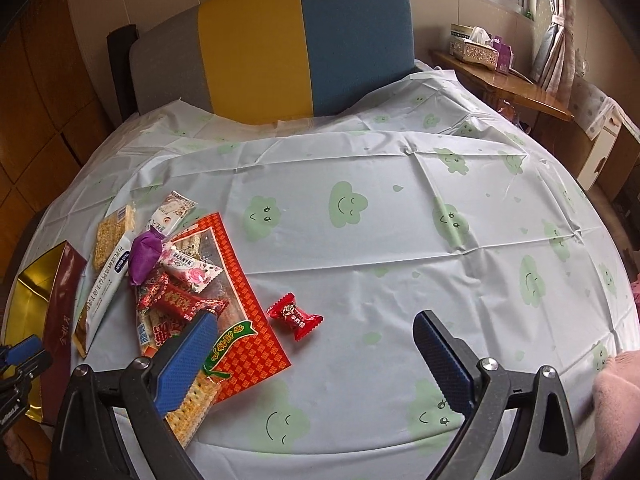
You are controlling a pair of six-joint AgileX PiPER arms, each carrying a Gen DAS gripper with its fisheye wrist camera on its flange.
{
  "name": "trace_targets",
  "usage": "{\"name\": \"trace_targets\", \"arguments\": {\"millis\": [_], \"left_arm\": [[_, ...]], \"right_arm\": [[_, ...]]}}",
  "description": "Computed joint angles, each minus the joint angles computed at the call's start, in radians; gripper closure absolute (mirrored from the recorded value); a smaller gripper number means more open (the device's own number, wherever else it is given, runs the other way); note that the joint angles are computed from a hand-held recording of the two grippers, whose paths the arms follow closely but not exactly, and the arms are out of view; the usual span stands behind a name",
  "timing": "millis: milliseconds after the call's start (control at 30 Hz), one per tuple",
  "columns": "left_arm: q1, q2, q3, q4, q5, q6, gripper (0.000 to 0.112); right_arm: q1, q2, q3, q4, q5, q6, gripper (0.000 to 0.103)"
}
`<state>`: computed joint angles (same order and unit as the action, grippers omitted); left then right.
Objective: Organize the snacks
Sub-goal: 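Grasp the white milk-powder stick with the left tool, then lift the white stick toward the gold tin with left tool while right tool grasps the saltine cracker pack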
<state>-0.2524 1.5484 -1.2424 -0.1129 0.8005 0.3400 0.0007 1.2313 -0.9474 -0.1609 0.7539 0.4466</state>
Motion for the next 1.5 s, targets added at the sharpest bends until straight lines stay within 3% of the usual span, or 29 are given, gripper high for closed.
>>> {"name": "trace_targets", "arguments": {"millis": [133,267,400,433,467,500,867,1000,1133,1267,1367,1500], "left_arm": [[-0.055,0.138,-0.121,0.101,0.028,-0.058,0.076],[-0.1,0.234,-0.189,0.193,0.011,-0.098,0.058],[-0.109,0.317,-0.256,0.209,0.022,-0.109,0.058],[-0.109,0.334,-0.269,0.21,0.027,-0.11,0.061],[-0.112,0.353,-0.28,0.23,0.023,-0.127,0.077],[-0.113,0.36,-0.28,0.242,0.018,-0.14,0.081],[-0.099,0.127,-0.015,0.07,-0.053,-0.101,0.086],[-0.111,0.03,0.109,0.056,-0.08,-0.129,0.086],[-0.133,-0.042,0.221,0.056,-0.11,-0.154,0.086],[-0.166,-0.091,0.327,0.116,-0.173,-0.227,0.086],[-0.171,-0.108,0.35,0.123,-0.184,-0.248,0.085],[-0.139,-0.098,0.339,0.057,-0.183,-0.179,0.084]], "right_arm": [[-0.013,-0.009,-0.002,0.027,-0.004,-0.02,0.003],[-0.034,-0.012,-0.004,0.063,-0.009,-0.046,0.003],[-0.041,-0.01,-0.006,0.081,-0.012,-0.062,0.003],[-0.041,-0.01,-0.006,0.084,-0.014,-0.064,0.003],[-0.042,-0.01,-0.006,0.087,-0.015,-0.068,0.003],[-0.043,-0.009,-0.007,0.093,-0.016,-0.074,0.003],[-0.046,0.029,-0.013,0.233,-0.002,-0.233,0.034],[-0.053,0.063,-0.022,0.373,0.031,-0.383,0.035],[0.03,0.082,-0.023,0.281,0.032,-0.329,0.035],[0.04,0.098,-0.021,0.297,0.048,-0.355,0.035],[0.011,0.118,-0.025,0.412,0.085,-0.462,0.035],[0.02,0.15,-0.034,0.432,0.129,-0.477,0.035]]}}
